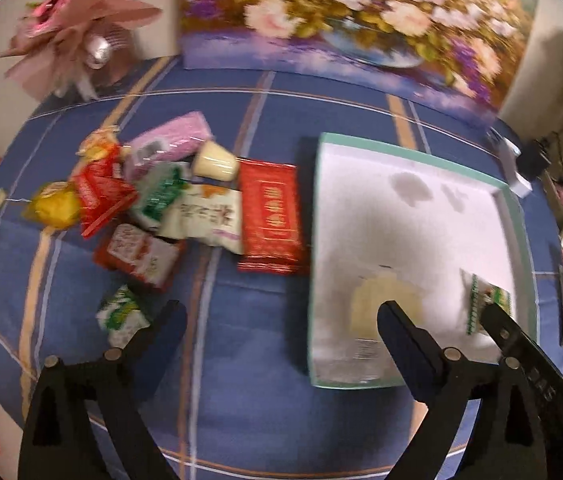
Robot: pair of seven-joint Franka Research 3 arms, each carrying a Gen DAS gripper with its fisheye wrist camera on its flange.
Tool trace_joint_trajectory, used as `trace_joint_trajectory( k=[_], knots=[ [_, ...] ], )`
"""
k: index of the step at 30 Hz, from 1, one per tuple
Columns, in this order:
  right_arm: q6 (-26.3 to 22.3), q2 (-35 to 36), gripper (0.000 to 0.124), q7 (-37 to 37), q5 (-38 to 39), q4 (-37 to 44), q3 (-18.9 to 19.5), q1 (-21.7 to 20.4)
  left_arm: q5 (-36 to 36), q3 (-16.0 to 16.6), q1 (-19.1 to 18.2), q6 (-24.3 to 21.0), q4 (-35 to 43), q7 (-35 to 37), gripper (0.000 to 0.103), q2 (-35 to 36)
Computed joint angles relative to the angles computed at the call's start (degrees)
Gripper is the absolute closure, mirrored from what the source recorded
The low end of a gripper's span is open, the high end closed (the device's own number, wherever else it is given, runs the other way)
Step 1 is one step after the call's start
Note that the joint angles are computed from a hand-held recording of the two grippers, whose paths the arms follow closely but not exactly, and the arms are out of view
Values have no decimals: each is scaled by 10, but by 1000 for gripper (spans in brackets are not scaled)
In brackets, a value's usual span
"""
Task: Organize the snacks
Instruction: 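Carry both snacks over the white tray and open both tools to drop them, then move both tools back over the snack pile toward the biscuit packs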
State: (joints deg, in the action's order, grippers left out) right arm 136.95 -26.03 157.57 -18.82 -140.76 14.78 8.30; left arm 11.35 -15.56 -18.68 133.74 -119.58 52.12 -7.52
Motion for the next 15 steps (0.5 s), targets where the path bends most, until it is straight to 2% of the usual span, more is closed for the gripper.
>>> trace_joint_trajectory(
  k=[6, 15],
  knots=[
    [9, -9, 21, -16, -21, 7, 13, 5, 79, 0, 23, 2, -33, -79, 6, -30],
    [25, 7, 21, -15, -55, 33, 35, 10, 64, 19, 44, 34, -79, -81, 6, -64]
  ],
)
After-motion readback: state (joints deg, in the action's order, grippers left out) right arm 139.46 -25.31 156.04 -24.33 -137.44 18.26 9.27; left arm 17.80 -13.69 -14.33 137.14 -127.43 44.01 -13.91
